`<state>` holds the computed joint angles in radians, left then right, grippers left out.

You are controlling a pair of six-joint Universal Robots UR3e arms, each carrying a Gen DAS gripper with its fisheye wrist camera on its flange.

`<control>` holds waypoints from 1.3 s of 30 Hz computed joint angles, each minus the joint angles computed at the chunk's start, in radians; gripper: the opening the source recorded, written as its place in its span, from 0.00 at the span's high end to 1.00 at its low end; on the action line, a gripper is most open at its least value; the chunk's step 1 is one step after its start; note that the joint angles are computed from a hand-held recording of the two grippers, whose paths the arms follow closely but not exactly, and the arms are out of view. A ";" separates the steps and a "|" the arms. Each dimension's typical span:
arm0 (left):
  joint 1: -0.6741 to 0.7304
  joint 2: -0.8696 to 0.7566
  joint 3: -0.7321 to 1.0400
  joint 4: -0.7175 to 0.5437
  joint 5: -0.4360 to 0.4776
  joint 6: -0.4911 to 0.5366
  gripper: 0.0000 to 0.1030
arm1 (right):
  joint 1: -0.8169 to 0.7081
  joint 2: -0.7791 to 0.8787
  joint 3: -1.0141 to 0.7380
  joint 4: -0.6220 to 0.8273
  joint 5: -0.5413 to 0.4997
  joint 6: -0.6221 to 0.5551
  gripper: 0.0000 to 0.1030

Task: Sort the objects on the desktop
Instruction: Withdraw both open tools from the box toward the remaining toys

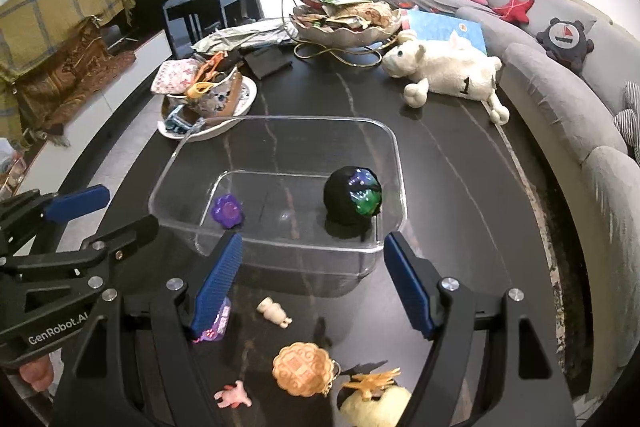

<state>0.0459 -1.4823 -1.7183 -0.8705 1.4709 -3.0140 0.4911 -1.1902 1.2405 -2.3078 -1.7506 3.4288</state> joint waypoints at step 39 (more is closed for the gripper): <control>-0.137 0.473 -0.321 -0.069 0.084 -0.089 0.44 | 0.135 -0.437 0.529 -0.166 -0.053 0.124 0.32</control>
<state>-0.0910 -1.0091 -2.0392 -0.9397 1.5552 -3.1035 0.6261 -1.6275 1.7696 -2.4741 -1.8038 3.5525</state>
